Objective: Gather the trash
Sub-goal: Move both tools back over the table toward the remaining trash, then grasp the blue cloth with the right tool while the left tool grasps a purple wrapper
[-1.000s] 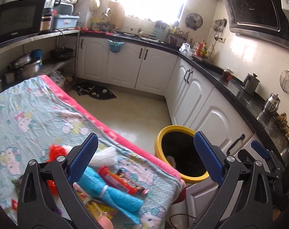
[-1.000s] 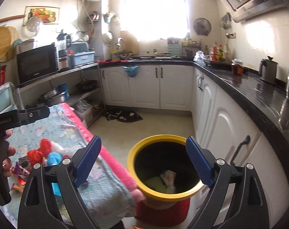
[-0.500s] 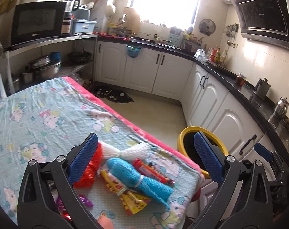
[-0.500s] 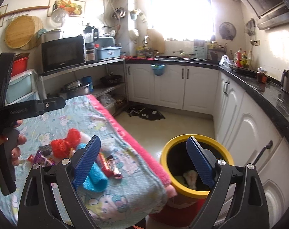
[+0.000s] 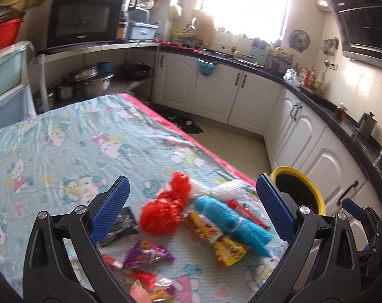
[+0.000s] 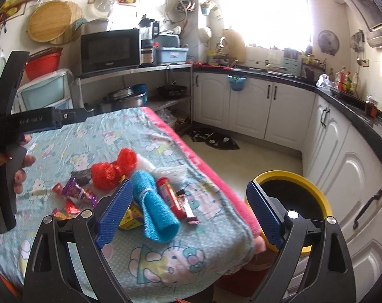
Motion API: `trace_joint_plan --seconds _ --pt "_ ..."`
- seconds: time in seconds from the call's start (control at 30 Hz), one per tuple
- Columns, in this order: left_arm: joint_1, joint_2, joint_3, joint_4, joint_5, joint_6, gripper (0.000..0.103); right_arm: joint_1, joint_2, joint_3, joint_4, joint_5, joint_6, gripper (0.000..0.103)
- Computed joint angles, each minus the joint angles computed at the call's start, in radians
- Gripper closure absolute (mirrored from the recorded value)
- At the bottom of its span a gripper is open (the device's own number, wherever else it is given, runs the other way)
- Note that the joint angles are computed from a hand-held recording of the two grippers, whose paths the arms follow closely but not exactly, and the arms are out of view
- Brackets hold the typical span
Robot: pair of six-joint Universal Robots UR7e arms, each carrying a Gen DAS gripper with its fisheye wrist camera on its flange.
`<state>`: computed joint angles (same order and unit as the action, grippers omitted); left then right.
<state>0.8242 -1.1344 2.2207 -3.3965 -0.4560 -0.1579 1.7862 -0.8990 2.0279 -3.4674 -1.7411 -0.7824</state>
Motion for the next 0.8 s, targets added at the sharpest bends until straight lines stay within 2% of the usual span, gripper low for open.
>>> trace_joint_plan --seconds 0.2,0.33,0.6,0.7,0.8 --pt "0.008 -0.062 0.058 0.063 0.036 -0.076 0.011 0.009 0.027 -0.004 0.021 -0.007 -0.016 0.015" --pt "0.028 -0.100 0.097 0.120 0.026 -0.119 0.011 0.012 0.051 -0.011 0.033 -0.020 -0.030 0.014" --pt "0.092 -0.134 0.141 0.223 -0.064 -0.119 0.011 0.000 0.107 -0.038 0.066 -0.074 -0.031 0.015" --pt "0.114 -0.136 0.148 0.244 -0.095 -0.115 0.018 -0.008 0.122 -0.046 0.079 -0.086 -0.035 0.017" --pt "0.141 -0.136 0.149 0.250 -0.136 -0.116 0.026 -0.014 0.139 -0.060 0.101 -0.106 -0.043 0.026"
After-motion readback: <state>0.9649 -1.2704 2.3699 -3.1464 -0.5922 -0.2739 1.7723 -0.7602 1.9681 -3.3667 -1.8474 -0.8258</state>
